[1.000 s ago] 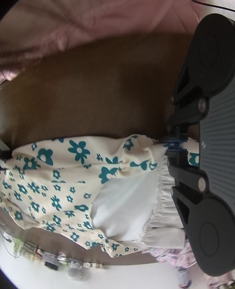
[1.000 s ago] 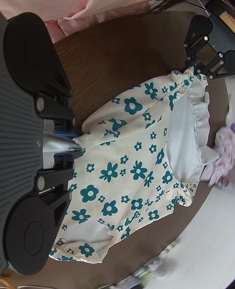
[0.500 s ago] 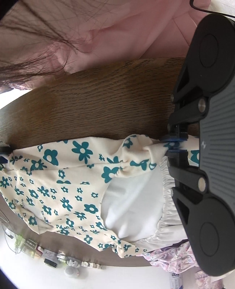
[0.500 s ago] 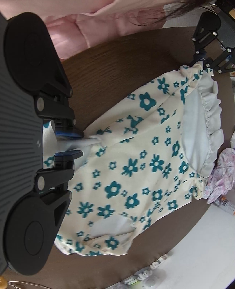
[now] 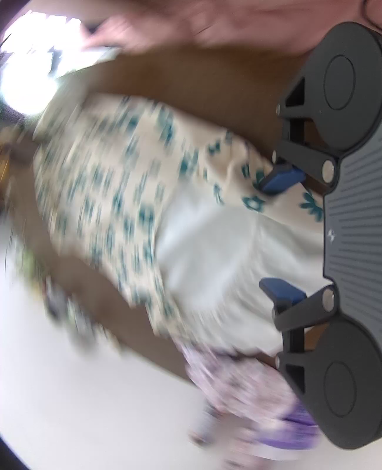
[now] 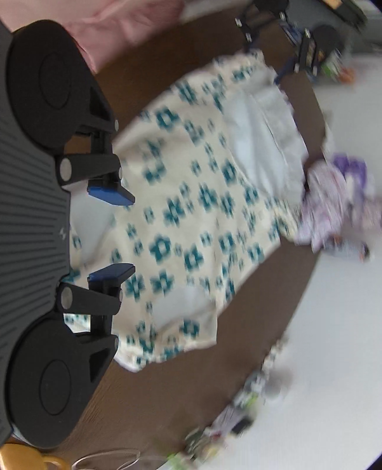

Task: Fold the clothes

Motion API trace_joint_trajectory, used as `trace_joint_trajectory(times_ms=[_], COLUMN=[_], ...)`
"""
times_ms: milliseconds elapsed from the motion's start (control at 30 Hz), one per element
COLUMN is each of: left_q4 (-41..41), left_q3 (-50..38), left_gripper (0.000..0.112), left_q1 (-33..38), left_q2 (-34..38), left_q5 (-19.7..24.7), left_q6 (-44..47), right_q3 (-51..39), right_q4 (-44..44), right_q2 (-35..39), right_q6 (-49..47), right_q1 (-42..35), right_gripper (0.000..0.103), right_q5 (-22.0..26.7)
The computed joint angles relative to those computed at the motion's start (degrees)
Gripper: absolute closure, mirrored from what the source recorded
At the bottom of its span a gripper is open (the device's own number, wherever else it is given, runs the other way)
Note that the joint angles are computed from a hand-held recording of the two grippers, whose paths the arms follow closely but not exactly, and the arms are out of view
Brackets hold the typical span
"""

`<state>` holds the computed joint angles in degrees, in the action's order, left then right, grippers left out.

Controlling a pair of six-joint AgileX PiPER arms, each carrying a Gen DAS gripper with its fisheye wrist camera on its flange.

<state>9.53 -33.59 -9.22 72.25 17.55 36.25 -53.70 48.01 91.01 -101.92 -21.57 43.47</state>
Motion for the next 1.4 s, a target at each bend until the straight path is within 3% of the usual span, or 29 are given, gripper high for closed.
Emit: trace_joint_trajectory(times_ms=[167,267,433,533,667,867,967,1000,1067,1100,1167,1233,1400], left_q4=[-16.6,-16.0,-27.7,-24.8,-17.1,-13.3,-18.2,-21.2,-30.0,-32.1,-30.4,-29.1,-24.8], left_q3=[-5.3,-8.3,-17.2,-27.0,-41.6,-58.6,-62.3,-62.7,-63.2,-62.9,-58.1,-51.8,-34.8], left_gripper=[0.045,0.045,0.045,0.045,0.045,0.045,0.049,0.055,0.084,0.109,0.109,0.109,0.109], left_q1=[11.9,15.8,18.8,15.3,12.4,12.0,13.0,13.5,14.9,15.1,14.0,13.3,13.0], left_q2=[0.9,3.4,13.2,25.3,39.3,52.6,54.8,55.1,55.2,55.0,52.6,49.5,40.3], left_q5=[4.4,4.5,4.0,1.5,2.3,6.7,8.4,8.8,11.6,12.1,8.0,3.1,-7.0], left_q6=[6.6,3.3,10.1,4.0,-7.7,-13.8,-9.9,-7.1,0.4,2.0,3.3,3.3,-0.1], right_q3=[-6.6,-11.2,-19.3,-25.2,-30.6,-33.8,-35.5,-35.9,-36.6,-36.9,-37.6,-38.0,-34.6], right_q4=[2.5,2.9,0.0,-3.7,-8.6,-9.7,-8.3,-7.6,-6.5,-5.9,-4.6,-3.4,0.4], right_q2=[7.8,13.3,20.6,25.0,29.3,32.5,33.9,34.2,34.8,35.0,35.5,35.8,34.4], right_q6=[9.8,14.8,25.2,31.5,37.5,38.1,37.2,36.8,36.1,35.6,34.4,33.2,27.6], right_q1=[3.1,4.7,7.4,9.4,11.8,12.7,11.9,11.7,11.4,11.3,10.9,10.6,10.9], right_gripper=[0.058,0.055,0.054,0.052,0.052,0.052,0.052,0.052,0.052,0.052,0.058,0.073,0.079], right_q5=[-6.9,-10.7,-13.9,-14.0,-13.9,-14.0,-12.5,-12.1,-11.7,-11.3,-9.9,-9.0,-11.1])
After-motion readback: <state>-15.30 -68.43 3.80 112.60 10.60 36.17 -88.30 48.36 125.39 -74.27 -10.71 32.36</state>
